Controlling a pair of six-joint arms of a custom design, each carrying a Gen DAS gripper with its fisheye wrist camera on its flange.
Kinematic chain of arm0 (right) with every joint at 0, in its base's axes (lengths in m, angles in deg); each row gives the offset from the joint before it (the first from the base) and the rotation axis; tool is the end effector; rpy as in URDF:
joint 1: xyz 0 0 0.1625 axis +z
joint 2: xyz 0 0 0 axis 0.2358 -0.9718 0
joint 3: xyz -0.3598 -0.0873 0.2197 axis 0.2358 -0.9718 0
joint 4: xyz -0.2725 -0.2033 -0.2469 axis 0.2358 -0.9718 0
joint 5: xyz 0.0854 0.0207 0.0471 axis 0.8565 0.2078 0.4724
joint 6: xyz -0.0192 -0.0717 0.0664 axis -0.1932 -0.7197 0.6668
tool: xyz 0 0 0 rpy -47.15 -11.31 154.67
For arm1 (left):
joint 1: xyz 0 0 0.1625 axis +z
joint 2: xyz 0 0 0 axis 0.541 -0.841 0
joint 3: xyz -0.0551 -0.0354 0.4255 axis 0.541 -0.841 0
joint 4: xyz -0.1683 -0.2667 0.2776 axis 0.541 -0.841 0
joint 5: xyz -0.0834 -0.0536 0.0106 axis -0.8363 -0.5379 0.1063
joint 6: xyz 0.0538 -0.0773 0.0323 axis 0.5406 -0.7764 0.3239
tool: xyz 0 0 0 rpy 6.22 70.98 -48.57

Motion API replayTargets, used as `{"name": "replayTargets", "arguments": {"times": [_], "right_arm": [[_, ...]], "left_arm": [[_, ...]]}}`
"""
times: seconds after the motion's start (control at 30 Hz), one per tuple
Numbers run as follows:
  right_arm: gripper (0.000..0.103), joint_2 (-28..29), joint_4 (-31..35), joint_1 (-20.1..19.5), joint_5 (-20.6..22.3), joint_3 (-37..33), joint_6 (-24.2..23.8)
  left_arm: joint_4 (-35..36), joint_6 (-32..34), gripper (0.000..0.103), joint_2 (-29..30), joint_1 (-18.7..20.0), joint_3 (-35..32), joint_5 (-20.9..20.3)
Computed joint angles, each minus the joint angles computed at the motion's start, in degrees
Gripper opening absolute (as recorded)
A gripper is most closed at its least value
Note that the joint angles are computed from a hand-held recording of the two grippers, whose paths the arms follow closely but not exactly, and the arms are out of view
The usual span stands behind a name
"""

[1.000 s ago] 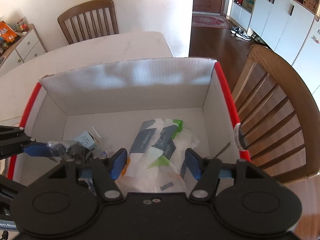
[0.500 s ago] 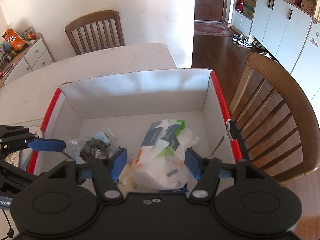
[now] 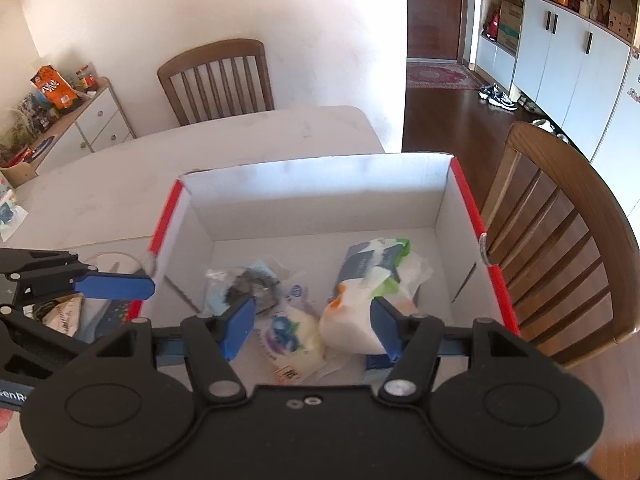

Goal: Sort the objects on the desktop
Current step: 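Release snack pack from left tool while right tool releases tissue bag in box, then withdraw both tools from the box back toward the remaining items on the mat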

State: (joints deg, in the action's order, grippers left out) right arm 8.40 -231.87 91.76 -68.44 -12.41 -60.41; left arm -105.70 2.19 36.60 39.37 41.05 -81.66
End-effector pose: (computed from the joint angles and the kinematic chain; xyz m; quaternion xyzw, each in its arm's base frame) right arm 0.3116 -0.8030 0.0695 0.2721 -0.9046 0.2122 0.2503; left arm -0.0663 -0.7885 0.2280 0.1626 0.9171 -0.2987 0.2080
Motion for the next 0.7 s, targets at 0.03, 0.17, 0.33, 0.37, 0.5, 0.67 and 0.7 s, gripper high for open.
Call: {"name": "replayTargets", "arguments": {"times": [0.03, 0.17, 0.33, 0.37, 0.5, 0.67, 0.7], "right_arm": [[0.064, -0.29, -0.42, 0.18, 0.18, 0.65, 0.1], [0.064, -1.73, -2.83, 0.86, 0.98, 3.86, 0.26], [0.064, -2.34, -7.83, 2.05, 0.44, 7.35, -2.38], [0.064, -2.45, -8.92, 2.28, 0.33, 8.12, -2.8], [0.064, -2.75, -11.7, 3.11, 0.18, 10.46, -2.91], [0.064, -2.72, -13.85, 4.32, 0.44, 12.55, -1.69], [0.064, -2.59, -14.12, 4.58, 0.47, 12.77, -1.41]], "left_arm": [[-0.84, 0.34, 0.067, -0.57, -0.14, 0.95, -0.11], [-4.11, 1.21, 0.067, -2.87, -0.67, 4.74, -0.3], [-6.9, 1.24, 0.067, -5.86, -1.16, 9.23, -0.99], [-7.53, 1.66, 0.067, -6.45, -1.29, 10.17, -0.95], [-9.77, 3.21, 0.067, -8.74, -1.66, 13.76, -0.89], [-11.52, 3.42, 0.067, -12.1, -1.28, 17.99, -1.85], [-11.77, 3.47, 0.067, -12.84, -1.14, 18.83, -2.01]]}}
